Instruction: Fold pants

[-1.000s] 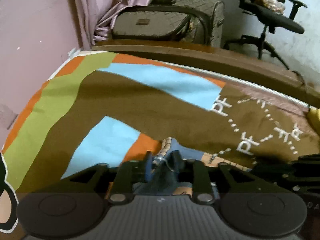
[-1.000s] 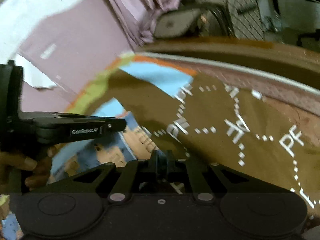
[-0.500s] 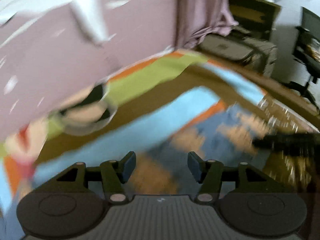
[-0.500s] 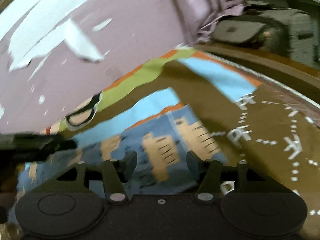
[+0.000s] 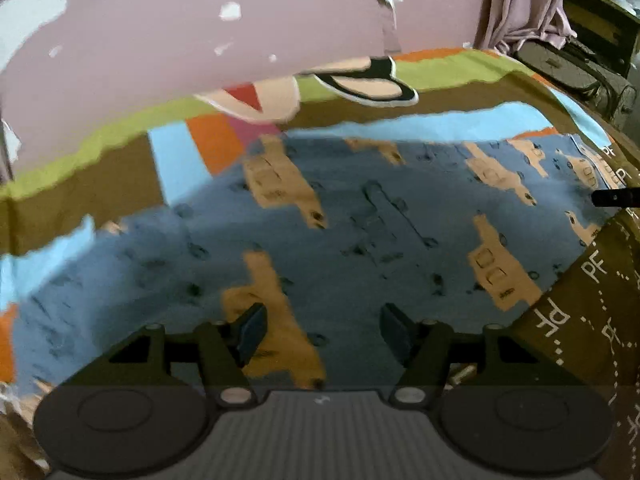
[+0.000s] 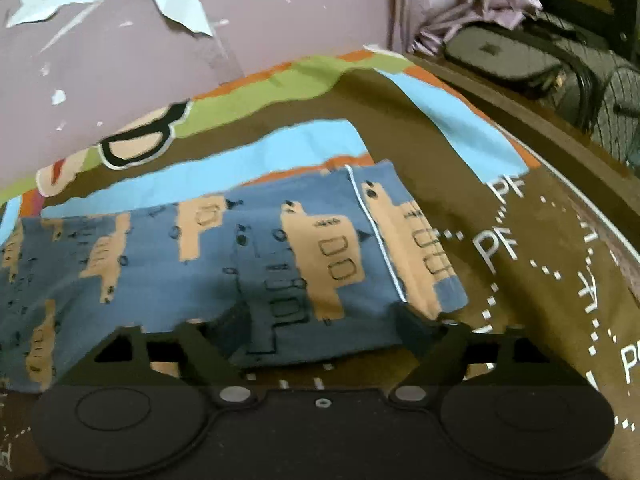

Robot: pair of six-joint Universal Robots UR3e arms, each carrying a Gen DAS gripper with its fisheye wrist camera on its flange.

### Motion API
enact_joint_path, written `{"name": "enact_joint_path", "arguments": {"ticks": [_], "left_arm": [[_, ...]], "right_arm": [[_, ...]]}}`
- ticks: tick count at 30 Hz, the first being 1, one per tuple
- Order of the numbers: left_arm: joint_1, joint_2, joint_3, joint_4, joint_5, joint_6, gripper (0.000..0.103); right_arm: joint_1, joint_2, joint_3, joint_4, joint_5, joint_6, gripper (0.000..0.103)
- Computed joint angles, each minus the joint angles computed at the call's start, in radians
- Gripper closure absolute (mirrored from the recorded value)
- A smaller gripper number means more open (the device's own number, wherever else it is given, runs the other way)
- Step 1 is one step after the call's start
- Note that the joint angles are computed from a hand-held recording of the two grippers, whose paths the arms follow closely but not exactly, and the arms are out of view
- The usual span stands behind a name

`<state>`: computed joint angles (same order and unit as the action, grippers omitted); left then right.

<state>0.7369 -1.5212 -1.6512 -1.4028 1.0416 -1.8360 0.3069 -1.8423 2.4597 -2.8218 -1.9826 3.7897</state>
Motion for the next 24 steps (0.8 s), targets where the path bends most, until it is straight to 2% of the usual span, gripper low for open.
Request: {"name": "enact_joint_path", "arguments": {"ticks": [2,4,5,6,7,10,12,13,15,16,17,18,19,21,22,24], "left_arm": [[-0.003,-0.039,0.051,0.023,-0.034,-0.008,0.034],[-0.038,-0.084,0.087,0.119,-0.05,-0.09,0.034],[-0.066,-0.122,0.121,0.168,-0.051,-0.143,0.035],[-0.091,-0.167,0.167,0.194,-0.052,-0.176,0.035],[-0.123,-0.22,0.221,0.22,-0.045,-0.209,0.036],[-0.196,-0.37,0.394,0.218,-0.017,-0.277,0.037],[-0.232,-0.453,0.497,0.184,0.007,-0.286,0.039],[-0.254,-0.5,0.563,0.151,0.028,-0.286,0.042],[-0.28,-0.573,0.666,0.084,0.055,-0.281,0.061],[-0.292,-0.604,0.713,0.049,0.069,-0.281,0.089],[-0.301,-0.629,0.752,0.014,0.08,-0.277,0.098],[-0.306,-0.634,0.749,0.012,0.086,-0.275,0.099],[-0.313,-0.623,0.719,0.045,0.094,-0.267,0.1],[-0.324,-0.579,0.606,0.159,0.115,-0.246,0.102],[-0.327,-0.565,0.571,0.2,0.12,-0.252,0.102],[-0.336,-0.543,0.514,0.27,0.132,-0.278,0.102]], "right_arm": [[0.008,0.023,0.03,-0.119,0.003,-0.021,0.01],[0.003,0.031,0.063,-0.243,0.047,-0.068,0.01],[-0.02,0.05,0.083,-0.337,0.112,-0.124,0.01],[-0.067,0.065,0.087,-0.396,0.225,-0.219,0.01],[-0.117,0.076,0.068,-0.396,0.335,-0.318,0.01],[-0.194,0.203,-0.07,-0.402,0.558,-0.578,0.01],[-0.227,0.3,-0.199,-0.349,0.655,-0.672,0.011],[-0.247,0.357,-0.278,-0.308,0.709,-0.71,0.015],[-0.27,0.455,-0.41,-0.24,0.797,-0.757,0.022],[-0.283,0.509,-0.486,-0.19,0.849,-0.786,0.023],[-0.293,0.557,-0.556,-0.137,0.9,-0.817,0.026],[-0.295,0.602,-0.623,-0.086,0.932,-0.841,0.029],[-0.285,0.649,-0.695,-0.038,0.939,-0.864,0.038],[-0.253,0.726,-0.81,0.045,0.902,-0.895,0.056],[-0.238,0.761,-0.86,0.083,0.876,-0.906,0.071],[-0.224,0.788,-0.879,0.086,0.844,-0.933,0.084]]}}
